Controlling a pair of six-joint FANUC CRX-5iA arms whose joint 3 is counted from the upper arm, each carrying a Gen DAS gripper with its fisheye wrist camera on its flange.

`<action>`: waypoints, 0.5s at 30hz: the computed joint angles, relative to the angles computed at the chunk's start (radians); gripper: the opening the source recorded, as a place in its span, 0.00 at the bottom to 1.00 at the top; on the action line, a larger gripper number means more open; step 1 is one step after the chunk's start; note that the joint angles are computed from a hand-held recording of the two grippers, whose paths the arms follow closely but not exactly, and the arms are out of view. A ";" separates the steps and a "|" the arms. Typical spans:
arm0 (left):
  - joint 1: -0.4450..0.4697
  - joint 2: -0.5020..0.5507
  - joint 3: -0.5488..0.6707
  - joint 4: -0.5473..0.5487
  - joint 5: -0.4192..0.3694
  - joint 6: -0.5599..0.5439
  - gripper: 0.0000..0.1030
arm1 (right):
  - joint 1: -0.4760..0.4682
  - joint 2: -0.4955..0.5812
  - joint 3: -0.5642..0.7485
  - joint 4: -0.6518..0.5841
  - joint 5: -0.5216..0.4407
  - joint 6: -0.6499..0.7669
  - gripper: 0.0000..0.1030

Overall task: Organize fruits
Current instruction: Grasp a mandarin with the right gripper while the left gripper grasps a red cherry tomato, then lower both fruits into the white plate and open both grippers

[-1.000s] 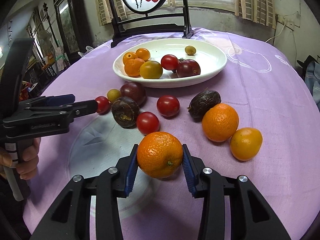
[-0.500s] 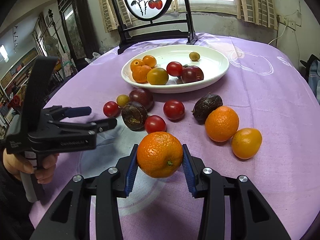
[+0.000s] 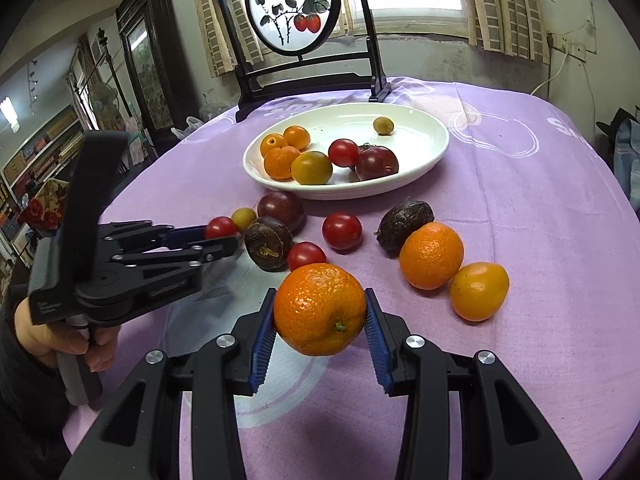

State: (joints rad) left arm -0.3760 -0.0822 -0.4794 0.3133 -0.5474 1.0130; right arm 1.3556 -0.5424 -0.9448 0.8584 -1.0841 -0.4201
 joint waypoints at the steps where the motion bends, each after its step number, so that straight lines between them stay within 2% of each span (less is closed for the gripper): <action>1: 0.008 -0.013 -0.010 0.036 -0.002 -0.031 0.27 | 0.001 0.000 0.004 0.000 -0.011 -0.007 0.41; 4: 0.023 -0.030 -0.005 0.116 -0.029 -0.111 0.27 | -0.005 0.004 0.020 0.022 -0.037 -0.004 0.41; 8: 0.023 -0.004 0.057 0.135 -0.042 -0.119 0.27 | -0.073 0.042 0.075 0.050 -0.026 0.107 0.41; 11: 0.021 0.035 0.110 0.140 -0.053 -0.102 0.27 | -0.192 0.088 0.120 0.080 0.046 0.216 0.41; 15: 0.013 0.119 0.216 0.108 -0.074 -0.020 0.27 | -0.355 0.167 0.183 0.075 0.154 0.327 0.41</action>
